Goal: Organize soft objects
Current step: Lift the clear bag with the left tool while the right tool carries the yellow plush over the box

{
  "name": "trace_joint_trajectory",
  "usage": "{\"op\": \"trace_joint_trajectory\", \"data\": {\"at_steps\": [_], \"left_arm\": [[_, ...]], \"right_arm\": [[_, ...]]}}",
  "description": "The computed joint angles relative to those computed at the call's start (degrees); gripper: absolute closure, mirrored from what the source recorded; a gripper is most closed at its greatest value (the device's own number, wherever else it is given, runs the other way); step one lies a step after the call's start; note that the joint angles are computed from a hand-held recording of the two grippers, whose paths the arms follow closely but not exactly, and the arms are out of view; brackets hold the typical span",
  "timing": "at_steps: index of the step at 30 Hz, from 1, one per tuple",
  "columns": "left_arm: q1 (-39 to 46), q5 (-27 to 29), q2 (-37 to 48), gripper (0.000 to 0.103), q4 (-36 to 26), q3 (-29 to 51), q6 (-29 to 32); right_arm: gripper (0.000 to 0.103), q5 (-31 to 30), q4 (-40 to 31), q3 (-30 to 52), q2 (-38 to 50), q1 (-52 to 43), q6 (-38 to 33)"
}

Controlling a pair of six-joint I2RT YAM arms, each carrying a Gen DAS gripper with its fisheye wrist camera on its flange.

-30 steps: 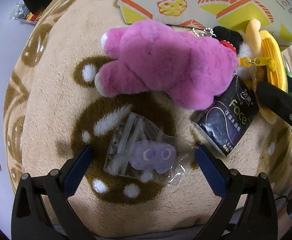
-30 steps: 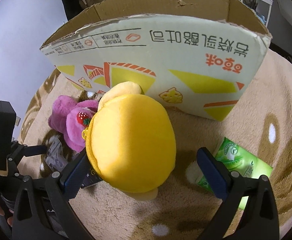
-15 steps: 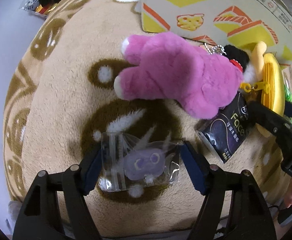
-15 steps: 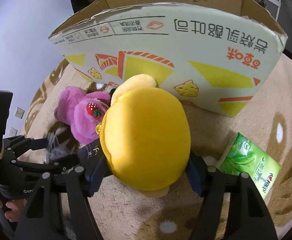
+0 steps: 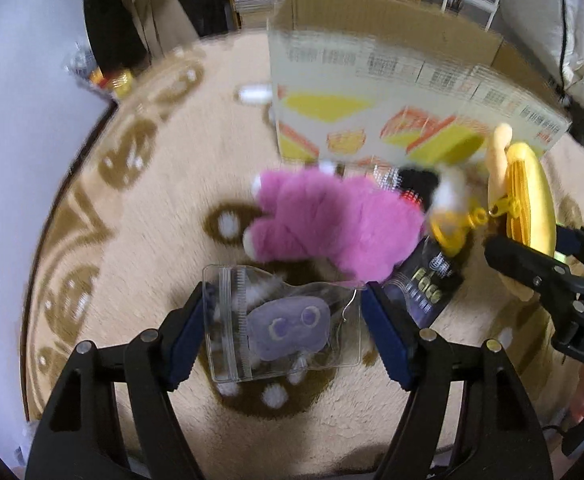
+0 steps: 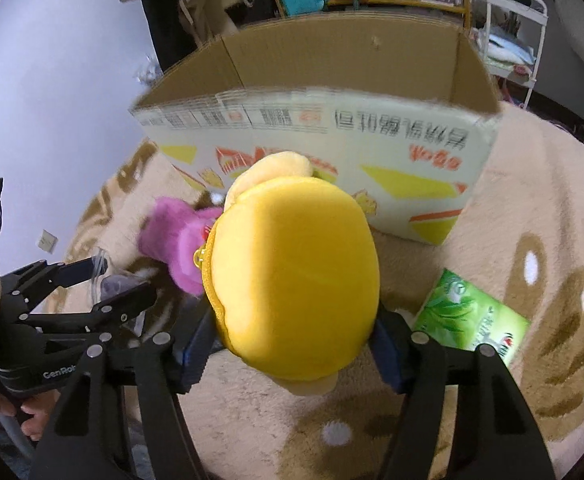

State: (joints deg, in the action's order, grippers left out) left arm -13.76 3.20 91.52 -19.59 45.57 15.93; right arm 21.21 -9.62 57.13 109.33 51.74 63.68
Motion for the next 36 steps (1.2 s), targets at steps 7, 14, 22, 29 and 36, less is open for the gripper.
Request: {"op": "trace_joint_trajectory", "data": {"at_steps": [7, 14, 22, 29, 36], "left_arm": [[1.86, 4.19, -14.94, 0.029, 6.23, -6.76, 0.85], [4.21, 8.12, -24.94, 0.029, 8.71, -9.24, 0.44], [4.55, 9.03, -30.28, 0.029, 14.44, -10.57, 0.3], [2.77, 8.78, -30.91, 0.029, 17.34, -8.87, -0.27], [1.46, 9.16, -26.85, 0.029, 18.91, -3.36, -0.82]], "right_arm": [[0.031, 6.0, -1.16, -2.81, -6.55, 2.86, 1.95], [0.031, 14.55, -4.98, -6.78, -16.72, 6.18, 2.7], [0.031, 23.29, -8.52, -6.06, -22.09, 8.72, 1.49], [0.031, 27.2, -10.11, -3.73, -24.23, 8.38, -2.97], [0.031, 25.72, -8.57, -2.1, -26.07, 4.28, -10.72]]}}
